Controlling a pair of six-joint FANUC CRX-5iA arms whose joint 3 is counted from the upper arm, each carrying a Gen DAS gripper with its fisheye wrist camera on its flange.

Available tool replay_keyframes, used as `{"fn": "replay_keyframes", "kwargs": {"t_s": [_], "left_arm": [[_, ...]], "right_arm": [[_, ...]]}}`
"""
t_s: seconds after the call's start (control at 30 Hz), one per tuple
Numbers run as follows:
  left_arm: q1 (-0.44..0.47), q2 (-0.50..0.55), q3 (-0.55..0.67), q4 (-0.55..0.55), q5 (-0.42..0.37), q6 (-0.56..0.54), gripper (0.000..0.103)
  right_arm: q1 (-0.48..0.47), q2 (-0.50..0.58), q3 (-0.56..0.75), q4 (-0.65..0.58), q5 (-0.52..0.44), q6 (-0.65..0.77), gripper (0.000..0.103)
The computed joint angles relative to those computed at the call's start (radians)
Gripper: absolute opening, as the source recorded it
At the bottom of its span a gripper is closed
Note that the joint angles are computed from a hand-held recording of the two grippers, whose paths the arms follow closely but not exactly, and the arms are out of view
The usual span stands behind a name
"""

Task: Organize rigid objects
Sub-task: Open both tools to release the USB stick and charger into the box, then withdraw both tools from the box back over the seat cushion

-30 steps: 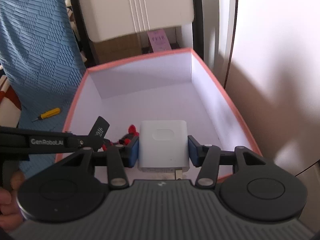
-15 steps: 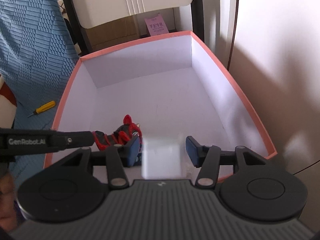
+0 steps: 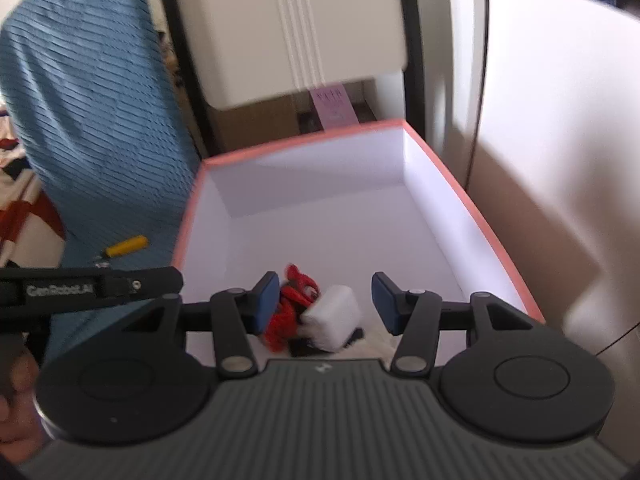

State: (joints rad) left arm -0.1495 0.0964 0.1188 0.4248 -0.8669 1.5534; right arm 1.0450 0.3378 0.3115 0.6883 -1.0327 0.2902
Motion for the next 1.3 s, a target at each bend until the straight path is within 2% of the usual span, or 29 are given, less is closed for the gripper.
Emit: {"fn": "replay_keyframes", "kwargs": {"t_s": [0.37,0.6,0.9,1.3], "left_arm": [[0.038,-0.185,-0.111,-0.036,0.063,0.024,0.012],[0.066,-0.299,-0.176,-0.059,0.079,0.014,0.012],[0.150,-0.437,-0.278,-0.067,0.040,-0.051,0.012],[0.273,-0.549,-0.414,0.044,-0.010,-0.158,0.013]], "right_arm": [[0.070,-0.034,-0.033,0.152,0.069,-0.040,0.054],[0.115,-0.040,-0.034,0.206,0.069,-0.040,0.054],[0.168,-0.051,-0.057,0.229,0.076,-0.029,0.054],[0.237,-0.026,-0.036,0.173,0.033,-0.039,0.054]]}}
